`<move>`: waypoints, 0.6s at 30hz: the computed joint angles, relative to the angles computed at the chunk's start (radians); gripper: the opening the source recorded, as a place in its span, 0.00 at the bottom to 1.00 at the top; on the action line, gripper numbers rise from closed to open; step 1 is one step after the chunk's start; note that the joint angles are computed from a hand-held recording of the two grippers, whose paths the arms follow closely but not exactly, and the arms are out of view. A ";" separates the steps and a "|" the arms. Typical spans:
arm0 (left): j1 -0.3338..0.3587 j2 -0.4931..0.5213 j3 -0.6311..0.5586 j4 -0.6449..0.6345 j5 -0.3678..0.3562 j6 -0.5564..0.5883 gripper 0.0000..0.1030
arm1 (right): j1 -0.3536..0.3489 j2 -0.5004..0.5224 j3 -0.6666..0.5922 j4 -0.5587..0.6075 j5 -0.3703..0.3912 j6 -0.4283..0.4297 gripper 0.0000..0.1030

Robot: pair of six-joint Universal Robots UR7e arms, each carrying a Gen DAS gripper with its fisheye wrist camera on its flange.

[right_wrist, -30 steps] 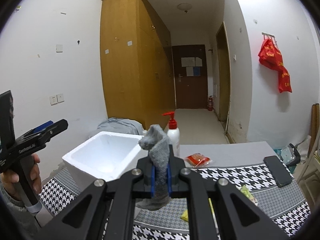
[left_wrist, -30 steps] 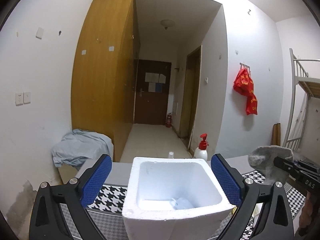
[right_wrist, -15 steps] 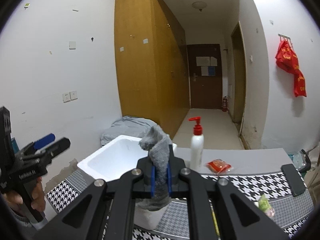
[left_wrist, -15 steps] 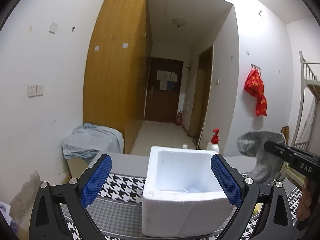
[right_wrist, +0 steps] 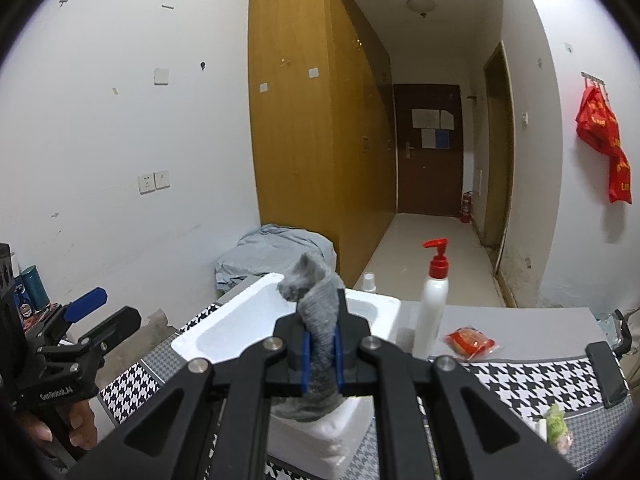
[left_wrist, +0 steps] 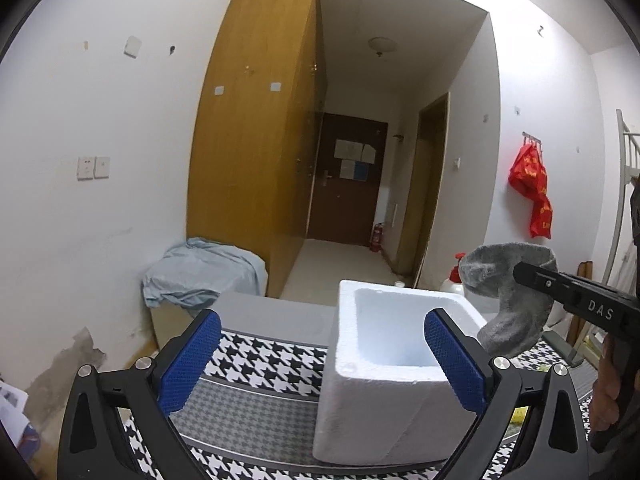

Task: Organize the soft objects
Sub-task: 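Lower the grey sock into the foam box and open the right gripper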

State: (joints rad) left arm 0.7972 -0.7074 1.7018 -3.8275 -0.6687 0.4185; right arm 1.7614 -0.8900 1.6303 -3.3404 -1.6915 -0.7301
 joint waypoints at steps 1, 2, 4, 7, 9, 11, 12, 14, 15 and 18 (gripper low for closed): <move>0.000 0.001 0.000 -0.001 0.003 0.004 0.99 | 0.001 0.004 -0.005 0.003 -0.002 0.002 0.12; 0.001 0.002 0.000 0.000 0.007 0.008 0.99 | 0.003 0.010 -0.012 0.007 -0.004 0.003 0.12; 0.002 0.005 0.001 0.005 0.012 0.012 0.99 | 0.006 0.024 -0.028 0.017 -0.013 0.007 0.12; 0.008 -0.005 0.024 0.027 -0.007 -0.014 0.99 | 0.011 0.047 -0.057 0.029 -0.032 0.019 0.12; 0.010 -0.006 0.031 0.035 -0.008 -0.018 0.99 | 0.010 0.057 -0.071 0.045 -0.037 0.026 0.12; 0.010 -0.004 0.032 0.039 -0.002 -0.018 0.99 | 0.007 0.063 -0.080 0.064 -0.029 0.033 0.12; 0.011 -0.005 0.035 0.042 -0.006 -0.016 0.99 | 0.006 0.065 -0.084 0.073 -0.029 0.039 0.15; 0.010 -0.005 0.040 0.039 -0.010 -0.011 0.99 | 0.008 0.068 -0.087 0.081 -0.034 0.036 0.30; 0.010 -0.004 0.041 0.033 -0.013 -0.005 0.99 | 0.008 0.066 -0.083 0.083 -0.030 0.031 0.49; 0.012 -0.010 0.046 0.050 -0.018 -0.022 0.99 | 0.006 0.059 -0.066 0.064 -0.004 0.029 0.69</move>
State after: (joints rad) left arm 0.8094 -0.7177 1.7476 -3.7776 -0.6862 0.3963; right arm 1.7670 -0.8310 1.5641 -3.2767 -1.6952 -0.7014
